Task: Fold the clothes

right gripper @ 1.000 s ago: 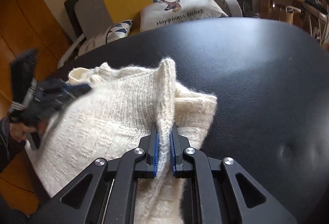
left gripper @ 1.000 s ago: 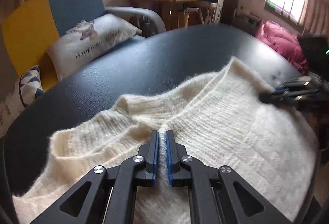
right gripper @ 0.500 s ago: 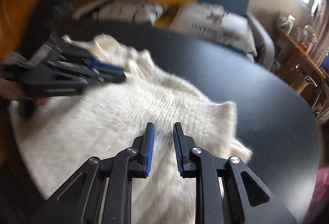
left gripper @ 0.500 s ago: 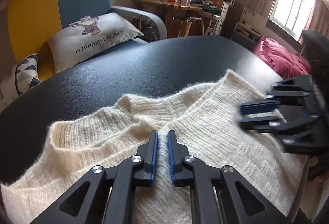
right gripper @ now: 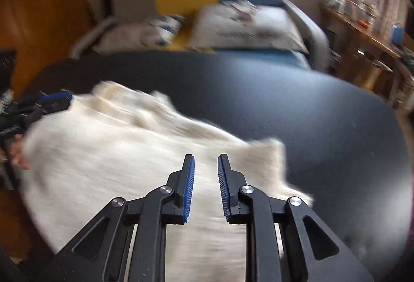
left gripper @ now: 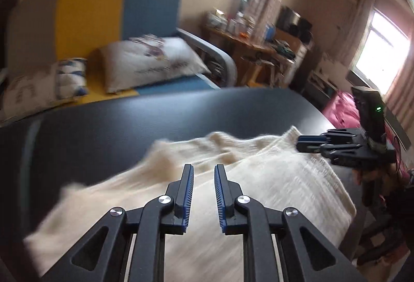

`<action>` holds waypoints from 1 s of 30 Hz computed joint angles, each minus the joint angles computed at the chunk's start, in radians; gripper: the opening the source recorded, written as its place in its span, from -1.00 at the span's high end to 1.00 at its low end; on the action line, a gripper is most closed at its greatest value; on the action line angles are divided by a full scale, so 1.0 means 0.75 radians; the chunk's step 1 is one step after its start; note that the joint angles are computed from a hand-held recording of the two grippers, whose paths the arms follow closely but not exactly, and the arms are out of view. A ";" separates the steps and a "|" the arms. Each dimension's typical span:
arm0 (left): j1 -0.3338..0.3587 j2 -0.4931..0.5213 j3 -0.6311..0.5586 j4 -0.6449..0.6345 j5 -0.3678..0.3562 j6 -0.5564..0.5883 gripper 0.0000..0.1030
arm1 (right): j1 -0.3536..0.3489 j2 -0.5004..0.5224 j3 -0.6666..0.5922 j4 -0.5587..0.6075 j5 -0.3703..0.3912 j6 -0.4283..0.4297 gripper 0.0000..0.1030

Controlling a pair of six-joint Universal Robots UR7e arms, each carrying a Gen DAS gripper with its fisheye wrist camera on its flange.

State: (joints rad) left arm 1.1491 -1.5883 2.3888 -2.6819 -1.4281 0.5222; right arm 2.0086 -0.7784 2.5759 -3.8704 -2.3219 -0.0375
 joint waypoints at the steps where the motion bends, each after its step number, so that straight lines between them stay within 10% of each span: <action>1: 0.024 -0.034 -0.011 0.017 0.022 0.026 0.65 | 0.040 0.002 -0.025 0.036 0.009 -0.013 0.60; 10: 0.297 -0.152 -0.098 0.096 0.130 0.120 0.65 | 0.105 0.210 -0.286 0.318 0.098 -0.001 0.58; 15: 0.421 -0.133 -0.187 0.219 -0.016 0.124 0.60 | 0.080 0.247 -0.318 0.306 0.103 0.058 0.57; 20: 0.367 -0.077 -0.234 0.259 -0.073 0.149 0.49 | 0.130 0.216 -0.333 0.350 0.200 -0.004 0.11; 30: 0.120 0.132 -0.243 0.446 0.034 0.172 0.29 | 0.091 0.258 -0.315 0.331 0.203 0.014 0.11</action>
State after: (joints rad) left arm 1.2391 -1.4897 2.2063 -2.3473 -1.4023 0.6511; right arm 2.0769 -0.5850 2.3396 -3.6221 -2.1697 -0.0272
